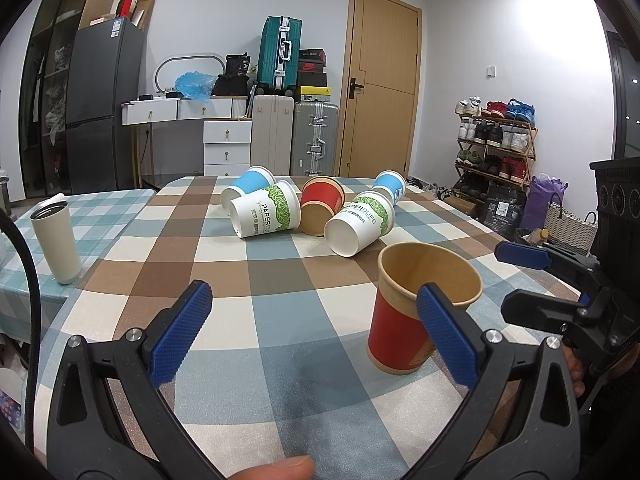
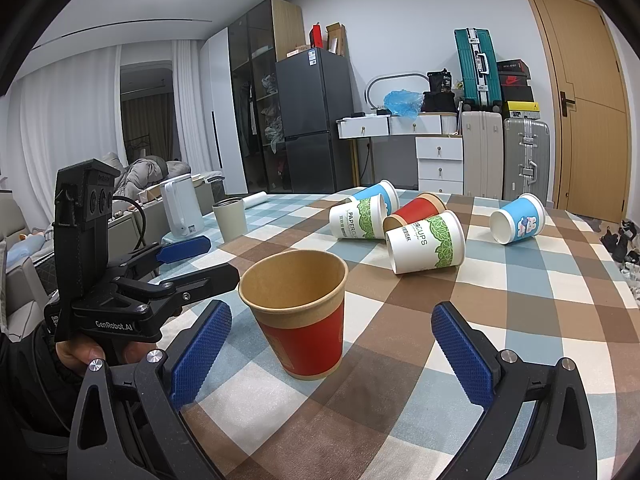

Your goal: Flip cup upright

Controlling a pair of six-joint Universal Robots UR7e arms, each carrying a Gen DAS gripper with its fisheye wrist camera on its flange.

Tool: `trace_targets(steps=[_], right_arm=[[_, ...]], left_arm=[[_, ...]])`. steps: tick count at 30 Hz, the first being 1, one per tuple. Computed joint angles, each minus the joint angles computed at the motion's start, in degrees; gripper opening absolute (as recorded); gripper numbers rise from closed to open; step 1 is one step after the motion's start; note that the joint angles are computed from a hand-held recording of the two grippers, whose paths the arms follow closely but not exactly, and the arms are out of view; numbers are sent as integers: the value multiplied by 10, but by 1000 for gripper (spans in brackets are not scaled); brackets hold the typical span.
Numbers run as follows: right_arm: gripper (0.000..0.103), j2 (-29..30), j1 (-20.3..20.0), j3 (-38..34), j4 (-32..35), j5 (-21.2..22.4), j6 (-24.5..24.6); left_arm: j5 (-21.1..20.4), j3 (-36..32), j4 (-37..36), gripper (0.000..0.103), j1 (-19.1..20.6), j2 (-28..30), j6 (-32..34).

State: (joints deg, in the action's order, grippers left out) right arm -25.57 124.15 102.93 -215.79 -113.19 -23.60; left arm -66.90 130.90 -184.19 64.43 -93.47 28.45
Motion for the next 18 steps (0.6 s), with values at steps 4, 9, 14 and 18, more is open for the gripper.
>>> trace_targets(steps=[4,9,14,18], right_arm=[[102,1,0,-1,0,0,0],[102,0,0,-1,0,0,0],[102,0,0,0,0,0,0],[102,1,1,-1,0,-1,0]], left_arm=[[0,0,0,102,0,0,1],[0,1,-1,102,0,0,1],[0,1,-3,102,0,1,2],[1,0,-3,102,-1,1,2]])
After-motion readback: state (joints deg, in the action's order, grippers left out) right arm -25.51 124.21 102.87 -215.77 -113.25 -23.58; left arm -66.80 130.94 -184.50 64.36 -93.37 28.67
